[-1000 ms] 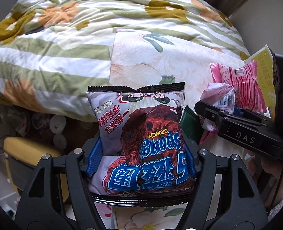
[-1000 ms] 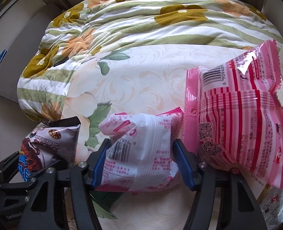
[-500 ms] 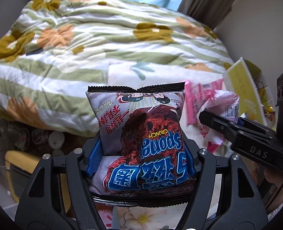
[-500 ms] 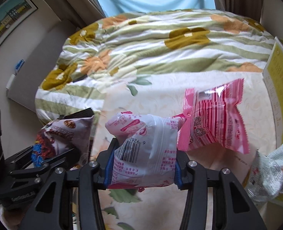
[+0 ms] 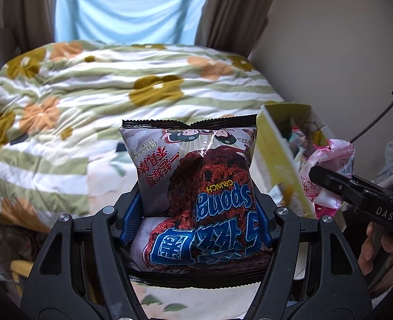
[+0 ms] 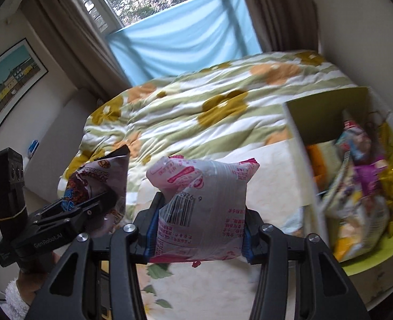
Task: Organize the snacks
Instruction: 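Carry both bags over the yellow box and open both tools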
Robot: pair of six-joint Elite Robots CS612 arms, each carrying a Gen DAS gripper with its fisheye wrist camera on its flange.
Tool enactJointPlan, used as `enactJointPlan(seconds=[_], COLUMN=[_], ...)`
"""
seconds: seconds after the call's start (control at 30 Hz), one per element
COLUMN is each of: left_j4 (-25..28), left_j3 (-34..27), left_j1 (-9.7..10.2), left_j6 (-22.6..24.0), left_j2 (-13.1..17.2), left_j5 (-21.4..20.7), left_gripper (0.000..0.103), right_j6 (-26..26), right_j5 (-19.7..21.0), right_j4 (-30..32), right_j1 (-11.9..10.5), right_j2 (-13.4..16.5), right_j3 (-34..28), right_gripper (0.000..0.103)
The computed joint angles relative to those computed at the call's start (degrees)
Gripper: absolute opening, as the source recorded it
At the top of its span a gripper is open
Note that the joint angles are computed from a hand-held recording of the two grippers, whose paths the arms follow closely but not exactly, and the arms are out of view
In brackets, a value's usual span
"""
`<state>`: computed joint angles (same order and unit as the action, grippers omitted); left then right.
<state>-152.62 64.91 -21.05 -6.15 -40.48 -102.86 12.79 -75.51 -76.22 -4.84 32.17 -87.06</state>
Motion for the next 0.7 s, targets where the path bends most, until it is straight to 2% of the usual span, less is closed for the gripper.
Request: enactJointPlan(seconds=[0.17, 0.33, 0.5, 0.7], left_j4=[0.30, 3.95, 9.93, 18.21], left_j3=[-3.99, -11.56, -21.98, -34.49], left_j1=[-3.67, -7.26, -10.48, -12.49], left_j6=[-1.58, -2.42, -3.99, -5.39], left_j2=[1.65, 5.56, 11.48, 18.65], left_j5=[0.42, 0.96, 2.90, 6.22], left_gripper=[0.066, 0.066, 0.066, 0.066], right_j6=[-1.92, -4.92, -7.86, -11.98], right_j5=[-0.04, 0.43, 3.01, 5.88], right_j4=[1.33, 2.87, 3.75, 5.43], right_j1=[-4.12, -8.15, -11.79, -14.52], right_j2=[0.36, 0.11, -0.30, -1.32], right_j3=[-2.45, -2.93, -1.74, 0.97], right_gripper=[0.045, 0.045, 0.045, 0.045])
